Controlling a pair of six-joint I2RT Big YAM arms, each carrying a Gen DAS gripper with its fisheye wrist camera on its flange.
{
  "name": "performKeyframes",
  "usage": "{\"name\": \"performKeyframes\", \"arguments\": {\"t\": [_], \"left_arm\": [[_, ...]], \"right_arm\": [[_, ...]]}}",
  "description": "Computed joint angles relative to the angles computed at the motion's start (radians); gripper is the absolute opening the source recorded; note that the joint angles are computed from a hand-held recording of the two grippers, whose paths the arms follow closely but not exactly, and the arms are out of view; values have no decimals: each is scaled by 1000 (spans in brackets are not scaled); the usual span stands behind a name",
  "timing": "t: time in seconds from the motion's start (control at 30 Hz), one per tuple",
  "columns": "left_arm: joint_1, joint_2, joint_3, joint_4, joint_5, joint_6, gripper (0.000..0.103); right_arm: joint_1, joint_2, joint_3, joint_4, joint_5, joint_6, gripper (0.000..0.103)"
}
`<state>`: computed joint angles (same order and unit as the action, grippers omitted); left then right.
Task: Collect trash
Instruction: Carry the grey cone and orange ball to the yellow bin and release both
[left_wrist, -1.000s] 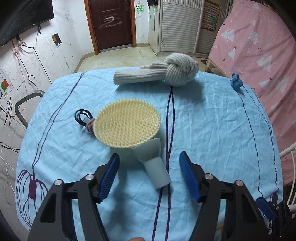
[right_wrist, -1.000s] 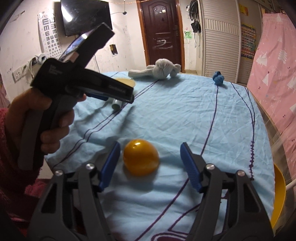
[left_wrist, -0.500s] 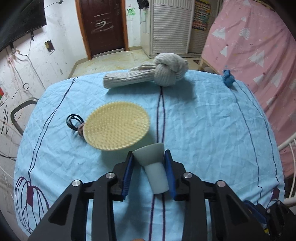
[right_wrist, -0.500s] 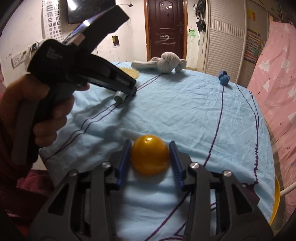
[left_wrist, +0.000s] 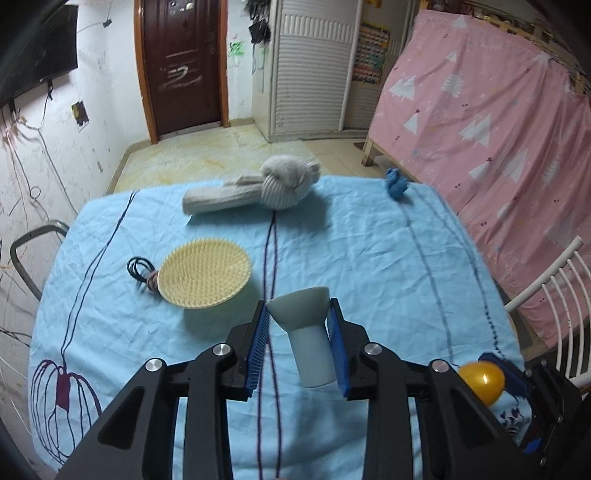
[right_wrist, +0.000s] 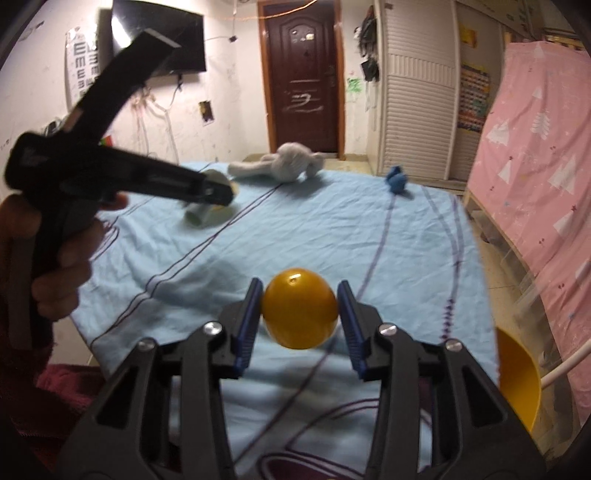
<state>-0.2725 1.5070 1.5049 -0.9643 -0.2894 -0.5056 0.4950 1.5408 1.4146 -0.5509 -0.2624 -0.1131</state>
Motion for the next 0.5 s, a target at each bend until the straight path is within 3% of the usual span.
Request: {"name": "performKeyframes", "arguments": {"t": [0.5], "left_arm": [[-106,35,97,-4,-42,60,23]], "right_arm": [[-110,-49,-44,80,26,85,39]]}}
